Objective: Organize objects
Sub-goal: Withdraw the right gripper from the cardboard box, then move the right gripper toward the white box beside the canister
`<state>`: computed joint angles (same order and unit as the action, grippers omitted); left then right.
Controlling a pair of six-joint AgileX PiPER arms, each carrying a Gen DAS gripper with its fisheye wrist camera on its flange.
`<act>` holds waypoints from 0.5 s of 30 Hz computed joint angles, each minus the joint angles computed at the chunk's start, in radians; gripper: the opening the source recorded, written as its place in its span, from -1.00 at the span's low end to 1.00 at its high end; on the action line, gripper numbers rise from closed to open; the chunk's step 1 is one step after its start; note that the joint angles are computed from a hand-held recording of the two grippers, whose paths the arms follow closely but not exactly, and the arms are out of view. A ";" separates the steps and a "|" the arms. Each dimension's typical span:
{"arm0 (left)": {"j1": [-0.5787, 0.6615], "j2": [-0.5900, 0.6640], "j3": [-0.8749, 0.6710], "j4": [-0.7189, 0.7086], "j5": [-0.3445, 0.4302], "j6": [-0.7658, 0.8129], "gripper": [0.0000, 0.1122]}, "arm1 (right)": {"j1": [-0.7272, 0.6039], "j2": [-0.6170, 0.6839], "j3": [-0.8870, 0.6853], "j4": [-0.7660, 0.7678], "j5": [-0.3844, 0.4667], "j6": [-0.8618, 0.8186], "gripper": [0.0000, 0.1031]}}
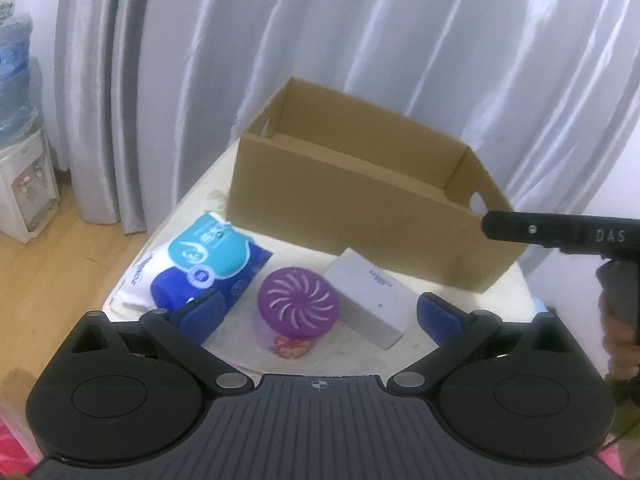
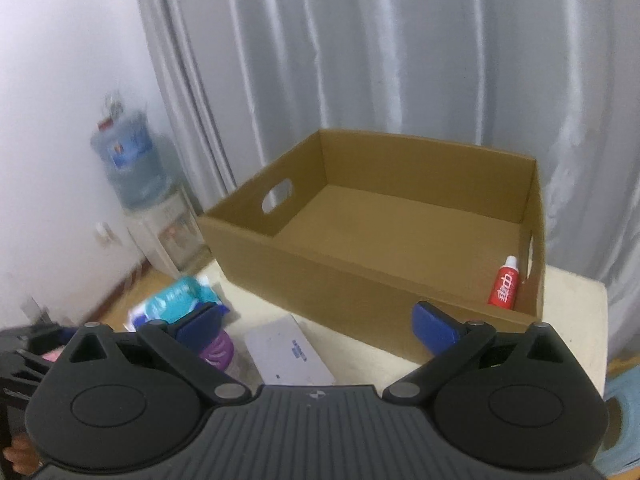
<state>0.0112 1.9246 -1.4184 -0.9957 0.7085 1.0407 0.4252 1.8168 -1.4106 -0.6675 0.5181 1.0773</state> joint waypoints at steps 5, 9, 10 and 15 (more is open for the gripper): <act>-0.004 -0.002 0.056 -0.075 -0.046 0.135 0.83 | 0.088 0.059 -0.044 -0.151 0.099 0.089 1.00; -0.043 -0.006 0.102 -0.085 -0.123 0.222 0.83 | 0.108 0.089 -0.041 -0.222 0.125 0.130 1.00; -0.055 -0.008 0.112 -0.076 -0.143 0.231 0.83 | 0.113 0.102 -0.043 -0.234 0.125 0.140 1.00; -0.104 -0.008 0.149 -0.081 -0.234 0.291 0.83 | 0.093 0.093 -0.007 -0.203 0.044 0.118 1.00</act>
